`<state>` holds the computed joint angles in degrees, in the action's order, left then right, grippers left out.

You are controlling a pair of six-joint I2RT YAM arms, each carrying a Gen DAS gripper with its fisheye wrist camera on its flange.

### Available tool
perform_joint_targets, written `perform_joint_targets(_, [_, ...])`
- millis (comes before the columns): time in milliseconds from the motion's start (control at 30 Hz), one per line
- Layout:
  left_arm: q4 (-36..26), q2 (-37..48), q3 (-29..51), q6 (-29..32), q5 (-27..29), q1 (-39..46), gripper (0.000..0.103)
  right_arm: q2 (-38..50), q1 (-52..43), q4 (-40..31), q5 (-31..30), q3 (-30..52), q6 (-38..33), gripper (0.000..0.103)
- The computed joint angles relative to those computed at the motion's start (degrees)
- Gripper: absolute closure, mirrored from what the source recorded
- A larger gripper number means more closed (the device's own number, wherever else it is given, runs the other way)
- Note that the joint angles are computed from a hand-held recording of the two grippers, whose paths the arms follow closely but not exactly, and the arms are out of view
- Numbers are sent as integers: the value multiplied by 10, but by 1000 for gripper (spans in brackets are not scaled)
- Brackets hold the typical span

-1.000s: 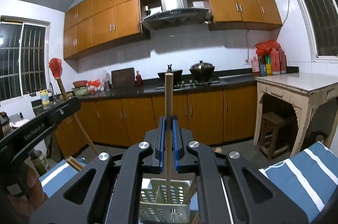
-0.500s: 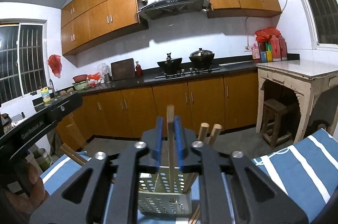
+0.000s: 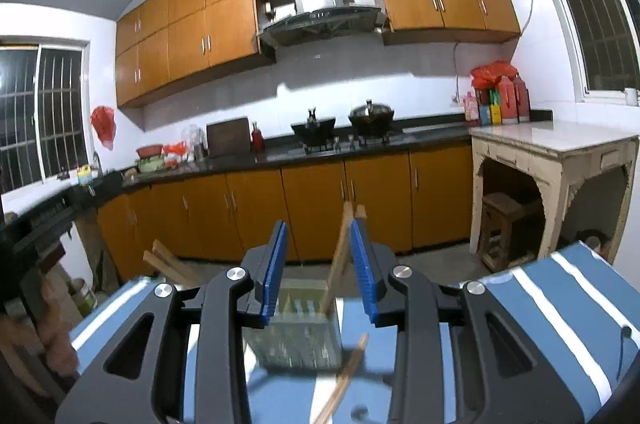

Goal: Organize utensils
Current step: 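Open the right tool over the holder while the left tool releases its chopstick there, then lower the right tool onto a loose chopstick and close while the left tool grasps one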

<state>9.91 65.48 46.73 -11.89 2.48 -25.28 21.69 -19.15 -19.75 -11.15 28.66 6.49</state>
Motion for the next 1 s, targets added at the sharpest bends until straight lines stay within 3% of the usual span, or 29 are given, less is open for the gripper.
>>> perform_joint_targets(133, [-28, -50, -72, 10, 15, 28, 60, -28, 4, -62, 5, -64, 0, 68])
perform_joint_targets(233, [-33, -44, -114, 22, 12, 48, 59, 17, 33, -49, 30, -115, 27, 68])
perform_joint_targets(433, [-15, 59, -154, 51, 1, 84, 60, 253, 83, 114, 36, -180, 86, 68])
perform_joint_targets(533, [3, 110, -163, 67, 1, 93, 60, 317, 100, 163, 42, -181, 106, 68])
perform_joint_targets(733, [17, 168, -168, 72, 12, 102, 60, 391, 172, 202, 114, -165, 126, 71])
perform_joint_targets(867, [16, 180, -163, 71, 6, 90, 60, 405, 189, 207, 154, -162, 120, 83])
perform_joint_targets(1000, [0, 195, -140, 62, -2, 74, 60, 389, 160, 202, 140, -170, 98, 94])
